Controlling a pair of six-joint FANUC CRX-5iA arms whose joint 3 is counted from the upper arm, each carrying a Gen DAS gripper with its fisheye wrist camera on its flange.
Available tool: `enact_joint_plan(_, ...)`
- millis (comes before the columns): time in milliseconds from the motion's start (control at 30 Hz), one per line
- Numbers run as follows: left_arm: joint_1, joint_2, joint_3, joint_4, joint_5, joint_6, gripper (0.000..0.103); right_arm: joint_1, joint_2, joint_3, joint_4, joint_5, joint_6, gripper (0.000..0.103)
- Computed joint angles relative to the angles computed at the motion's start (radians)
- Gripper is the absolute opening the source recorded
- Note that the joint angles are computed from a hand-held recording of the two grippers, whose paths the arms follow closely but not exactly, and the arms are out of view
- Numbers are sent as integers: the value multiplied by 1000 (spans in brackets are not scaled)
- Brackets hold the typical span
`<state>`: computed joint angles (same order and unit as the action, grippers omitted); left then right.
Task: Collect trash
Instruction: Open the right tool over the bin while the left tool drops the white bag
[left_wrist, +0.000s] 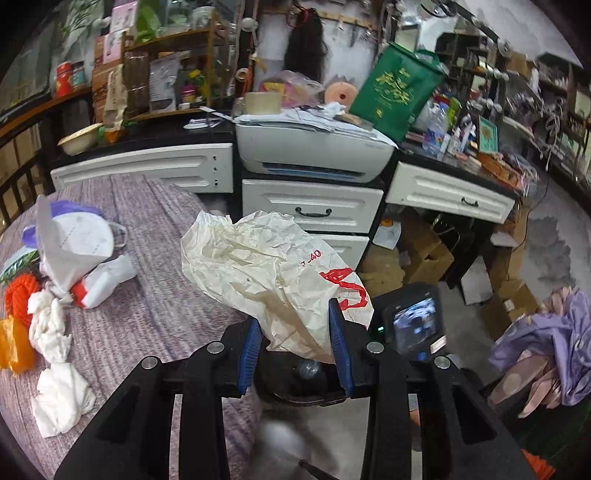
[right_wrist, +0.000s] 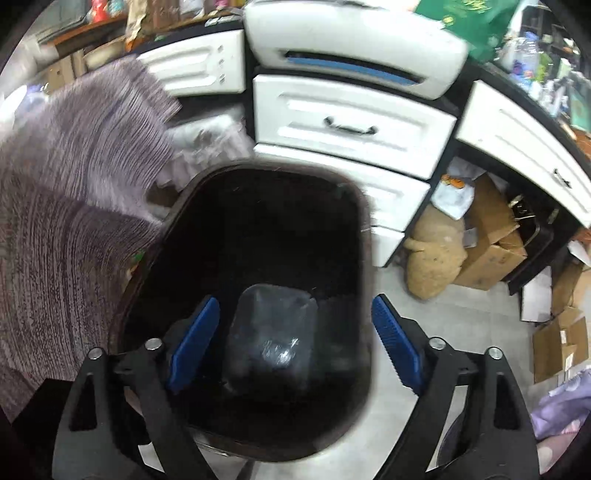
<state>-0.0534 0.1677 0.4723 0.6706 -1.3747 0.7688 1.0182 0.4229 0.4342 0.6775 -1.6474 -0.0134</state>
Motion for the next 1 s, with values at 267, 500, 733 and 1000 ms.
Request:
enact_joint_plan(267, -81, 5, -14, -128, 28, -6, 35, 63, -137, -155, 26, -143, -189, 86)
enact_joint_plan(500, -163, 29, -13, -278, 45, 13, 35, 98, -219, -249, 10, -172, -326, 86)
enact_joint_plan(733, -212, 59, -6, -393, 64, 37, 35, 107, -230, -264, 3, -173, -352, 86)
enact_joint_plan(1000, -230, 65, -17, -407, 77, 30, 77, 111, -240, -272, 6, -169, -363, 86)
